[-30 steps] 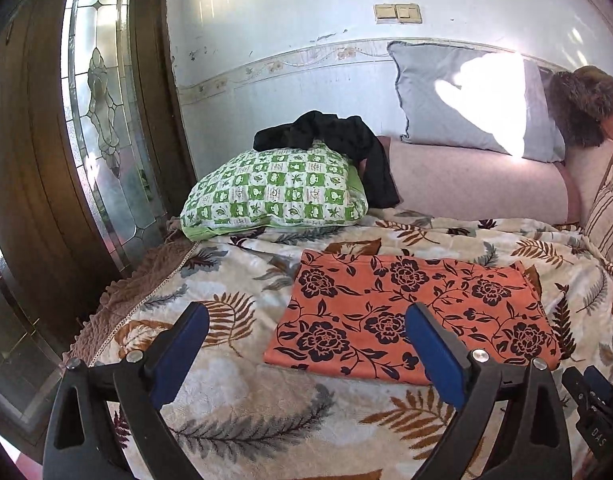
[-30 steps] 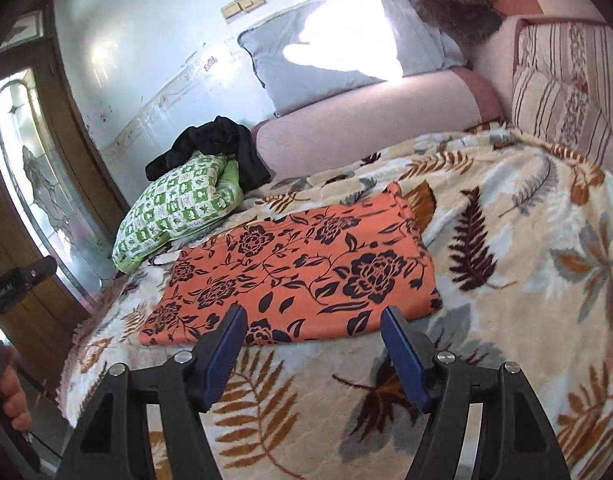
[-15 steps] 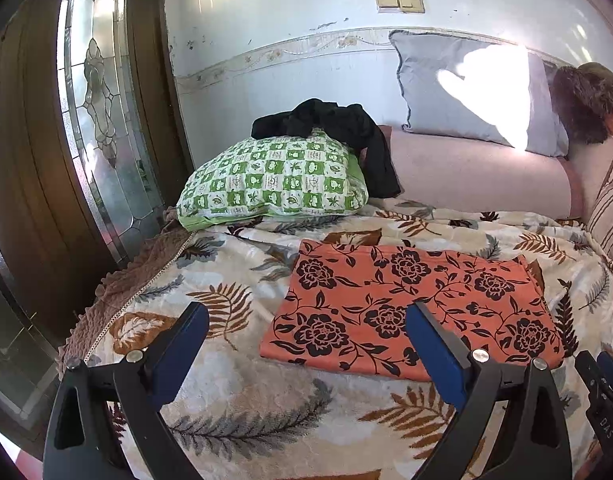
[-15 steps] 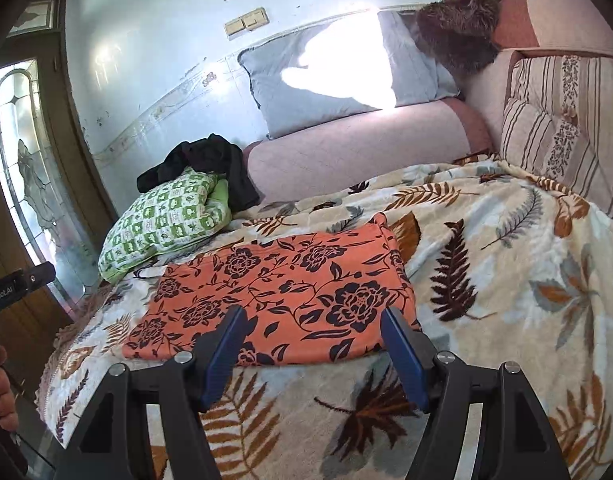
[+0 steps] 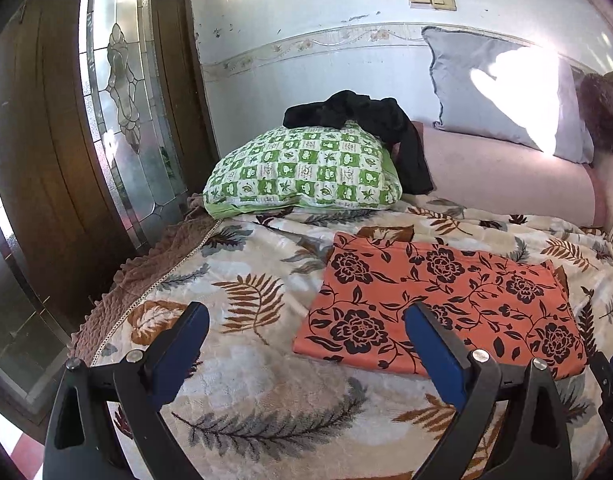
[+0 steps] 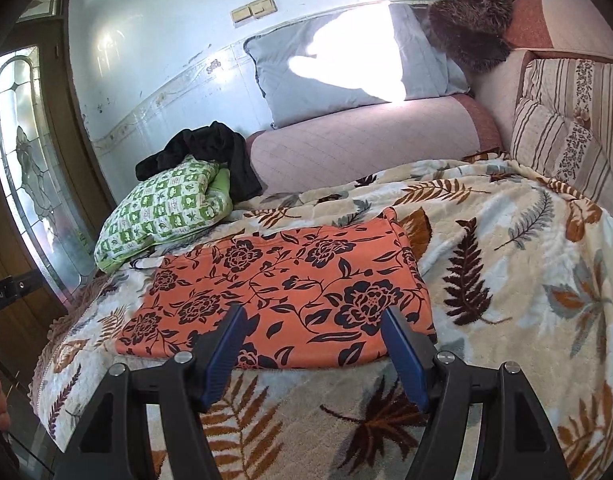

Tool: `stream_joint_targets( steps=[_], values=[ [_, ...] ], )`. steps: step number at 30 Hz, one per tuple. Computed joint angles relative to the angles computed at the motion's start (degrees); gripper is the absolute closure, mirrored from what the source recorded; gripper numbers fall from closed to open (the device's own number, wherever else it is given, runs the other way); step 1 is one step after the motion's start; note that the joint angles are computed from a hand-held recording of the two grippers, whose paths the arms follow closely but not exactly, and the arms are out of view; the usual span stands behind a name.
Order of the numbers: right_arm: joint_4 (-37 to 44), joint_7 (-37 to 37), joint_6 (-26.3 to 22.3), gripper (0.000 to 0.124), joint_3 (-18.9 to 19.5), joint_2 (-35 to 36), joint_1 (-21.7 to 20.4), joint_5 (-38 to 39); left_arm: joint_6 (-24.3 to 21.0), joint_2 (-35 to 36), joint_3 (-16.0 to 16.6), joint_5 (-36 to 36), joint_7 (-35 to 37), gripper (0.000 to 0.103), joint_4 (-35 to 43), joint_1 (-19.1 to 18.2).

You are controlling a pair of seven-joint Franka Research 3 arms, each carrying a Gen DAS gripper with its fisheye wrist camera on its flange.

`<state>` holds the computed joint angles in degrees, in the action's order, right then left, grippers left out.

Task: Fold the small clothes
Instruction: 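Release the folded shirt and pull both grippers back above it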

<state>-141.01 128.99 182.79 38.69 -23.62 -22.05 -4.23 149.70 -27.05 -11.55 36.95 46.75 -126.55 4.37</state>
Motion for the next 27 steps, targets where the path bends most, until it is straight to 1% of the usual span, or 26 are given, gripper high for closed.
stream_joint_targets(
  steps=[3,10,20,27],
  values=[
    [-0.3,0.3,0.5,0.051,2.0,-1.1,-2.0,-0.6,-0.1,-0.6,0.1,0.4,-0.2,0.005,-0.4,0.4],
    [-0.5,-1.6,1.5,0.051,2.7,-1.5,-2.0,0.5,-0.5,-1.7,0.1,1.5,-1.2,0.005,-1.1,1.7],
    [-0.3,-3.2,1.4,0.051,2.5,-1.0,-1.5,2.0,-1.0,-2.5,0.3,2.1,-2.4,0.005,-1.3,2.6],
    [-0.3,-3.4,1.6,0.051,3.6,-1.2,-2.6,2.2,-1.2,-2.7,0.2,2.3,-2.7,0.005,-1.4,2.8]
  ],
)
